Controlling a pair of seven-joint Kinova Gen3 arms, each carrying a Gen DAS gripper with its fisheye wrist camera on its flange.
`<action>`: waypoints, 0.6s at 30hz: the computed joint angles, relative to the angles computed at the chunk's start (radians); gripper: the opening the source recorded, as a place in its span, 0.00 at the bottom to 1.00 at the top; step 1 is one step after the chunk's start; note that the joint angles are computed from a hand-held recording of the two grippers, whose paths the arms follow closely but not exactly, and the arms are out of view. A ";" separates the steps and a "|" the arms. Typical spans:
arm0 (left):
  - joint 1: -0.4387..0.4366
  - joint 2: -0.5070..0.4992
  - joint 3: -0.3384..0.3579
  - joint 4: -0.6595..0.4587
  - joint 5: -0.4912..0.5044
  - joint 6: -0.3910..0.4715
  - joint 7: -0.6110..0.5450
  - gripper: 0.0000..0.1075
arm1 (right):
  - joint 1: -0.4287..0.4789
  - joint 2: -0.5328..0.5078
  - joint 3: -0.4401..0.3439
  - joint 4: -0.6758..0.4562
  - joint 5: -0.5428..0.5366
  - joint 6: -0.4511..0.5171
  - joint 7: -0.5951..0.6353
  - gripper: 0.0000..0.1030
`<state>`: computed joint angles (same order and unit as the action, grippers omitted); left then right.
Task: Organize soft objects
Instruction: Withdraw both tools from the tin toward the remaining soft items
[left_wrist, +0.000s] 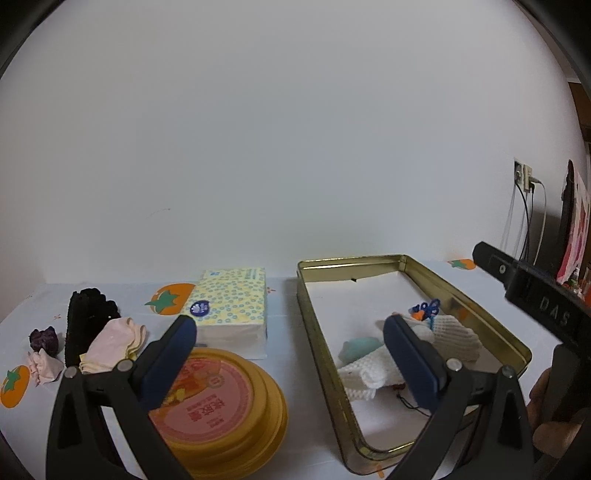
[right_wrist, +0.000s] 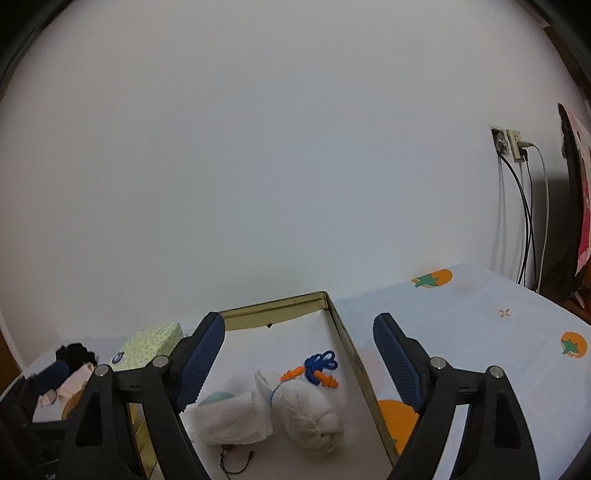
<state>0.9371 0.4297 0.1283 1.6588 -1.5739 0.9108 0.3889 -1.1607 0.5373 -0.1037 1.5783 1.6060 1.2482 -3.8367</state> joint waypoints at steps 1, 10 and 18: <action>0.001 0.000 0.000 0.001 0.000 0.001 -0.002 0.95 | -0.004 0.004 0.000 -0.003 0.000 0.006 0.006 0.82; 0.003 -0.011 0.006 0.016 -0.004 0.018 -0.006 0.95 | -0.036 0.019 0.000 -0.018 -0.008 0.026 0.038 0.82; -0.005 -0.029 0.018 0.048 -0.016 0.033 0.018 0.95 | -0.063 0.031 0.006 -0.030 -0.015 0.051 0.035 0.82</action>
